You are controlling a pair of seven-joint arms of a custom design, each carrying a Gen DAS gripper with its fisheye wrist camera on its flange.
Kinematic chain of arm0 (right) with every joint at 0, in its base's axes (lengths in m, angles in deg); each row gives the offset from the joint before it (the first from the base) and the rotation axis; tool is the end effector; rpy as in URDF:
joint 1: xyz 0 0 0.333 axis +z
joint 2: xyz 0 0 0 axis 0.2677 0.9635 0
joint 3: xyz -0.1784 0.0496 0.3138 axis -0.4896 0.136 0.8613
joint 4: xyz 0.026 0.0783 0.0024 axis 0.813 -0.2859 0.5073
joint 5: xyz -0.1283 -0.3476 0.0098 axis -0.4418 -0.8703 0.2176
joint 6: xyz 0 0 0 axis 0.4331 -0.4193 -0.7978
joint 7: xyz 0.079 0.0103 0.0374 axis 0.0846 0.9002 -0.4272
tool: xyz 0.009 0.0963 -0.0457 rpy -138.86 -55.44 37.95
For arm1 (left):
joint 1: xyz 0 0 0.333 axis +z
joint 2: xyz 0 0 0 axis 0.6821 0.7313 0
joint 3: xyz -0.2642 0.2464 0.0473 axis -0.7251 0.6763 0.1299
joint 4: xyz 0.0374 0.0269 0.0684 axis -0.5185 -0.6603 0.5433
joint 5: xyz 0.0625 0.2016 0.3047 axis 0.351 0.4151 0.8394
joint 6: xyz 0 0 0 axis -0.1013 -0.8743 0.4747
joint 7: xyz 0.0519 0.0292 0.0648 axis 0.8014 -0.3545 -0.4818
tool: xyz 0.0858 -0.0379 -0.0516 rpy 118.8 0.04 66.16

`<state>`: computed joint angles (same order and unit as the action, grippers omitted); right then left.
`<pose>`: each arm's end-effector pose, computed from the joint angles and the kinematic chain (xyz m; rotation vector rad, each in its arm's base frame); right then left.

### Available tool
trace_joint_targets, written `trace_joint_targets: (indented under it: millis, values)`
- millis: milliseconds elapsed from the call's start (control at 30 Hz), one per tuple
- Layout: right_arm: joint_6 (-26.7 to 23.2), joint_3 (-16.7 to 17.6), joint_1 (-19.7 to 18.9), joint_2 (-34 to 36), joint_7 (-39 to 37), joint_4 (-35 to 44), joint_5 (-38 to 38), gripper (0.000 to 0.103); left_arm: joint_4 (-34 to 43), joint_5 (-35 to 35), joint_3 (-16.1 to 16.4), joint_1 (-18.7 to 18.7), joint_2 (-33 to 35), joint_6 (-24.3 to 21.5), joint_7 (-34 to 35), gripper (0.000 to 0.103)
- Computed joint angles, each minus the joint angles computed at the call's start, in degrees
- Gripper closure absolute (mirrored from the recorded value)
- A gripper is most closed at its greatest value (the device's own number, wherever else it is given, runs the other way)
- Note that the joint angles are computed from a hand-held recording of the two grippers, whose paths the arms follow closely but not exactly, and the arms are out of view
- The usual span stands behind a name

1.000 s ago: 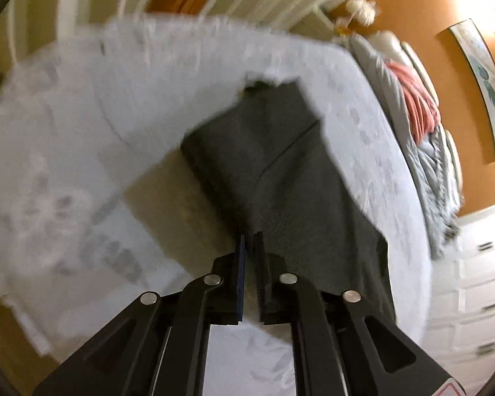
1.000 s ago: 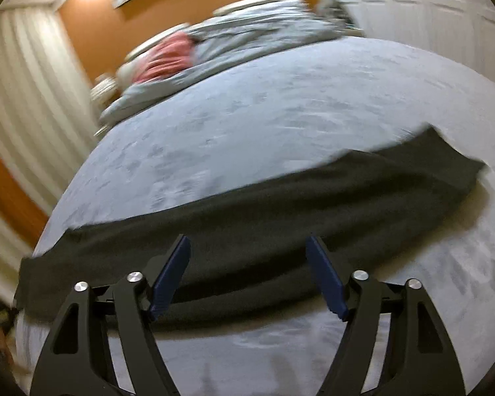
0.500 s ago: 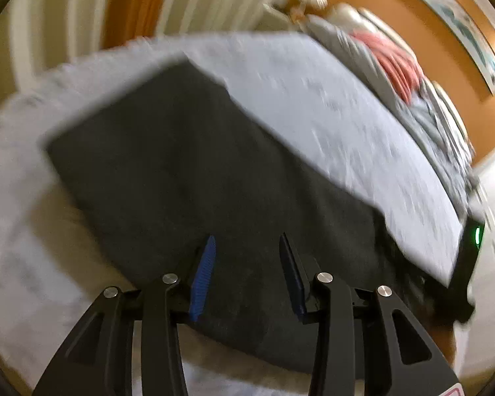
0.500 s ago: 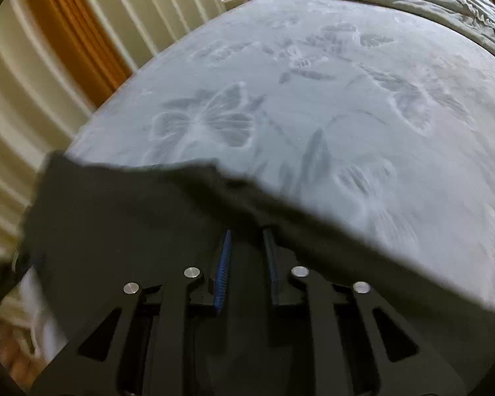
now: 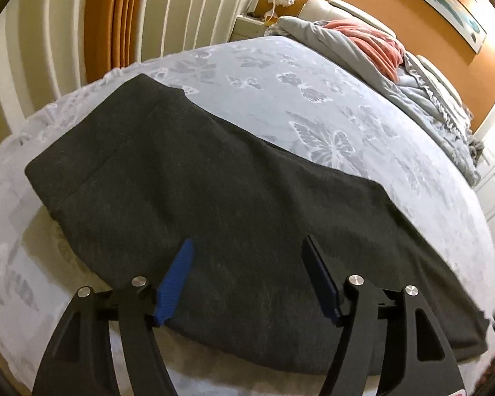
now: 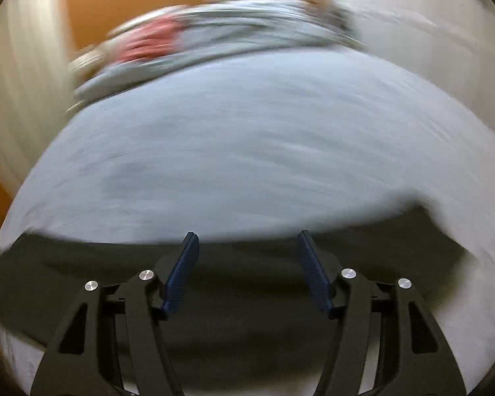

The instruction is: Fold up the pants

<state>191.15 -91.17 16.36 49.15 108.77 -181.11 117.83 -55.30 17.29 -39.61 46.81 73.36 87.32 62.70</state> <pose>0.6626 -0.0687 0.4753 -1.5428 1.9220 -0.5412 0.4794 -0.0589 0.4927 -2.3640 1.0290 -0.7027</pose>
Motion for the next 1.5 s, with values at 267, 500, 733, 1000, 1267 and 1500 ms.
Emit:
trace_joint_targets:
  millis: [267,500,733,1000,1267,1500]
  values:
    - [-5.68,0.01,-10.06,7.73,-3.91,9.85,5.28,0.031,4.3,13.34,-3.63,-2.37,3.61,-11.47,-8.36,0.023]
    - [-16.57,3.43,-12.59,14.24,-13.62,22.5,4.11,0.097,4.45,14.63,-1.55,-4.02,4.65,-10.83,-7.72,0.019]
    - [-17.38,-4.18,-10.01,15.35,-4.84,22.61,-0.57,0.101,6.0,14.34,-1.85,-5.18,5.94,-14.13,-6.46,0.017]
    - [-18.92,6.22,-19.95,5.62,-20.47,8.46,23.7,0.025,6.22,14.32,-1.62,-5.55,6.13,-14.4,-6.39,0.017]
    - [-22.65,4.55,-14.78,7.98,-14.43,11.8,20.46,0.091,5.75,14.87,-1.35,-5.37,5.84,-13.12,-7.24,0.017]
    - [-19.44,4.17,-13.55,3.23,-16.46,8.31,28.07,0.091,5.61,14.43,-1.35,-5.17,5.69,-12.75,-6.85,0.017]
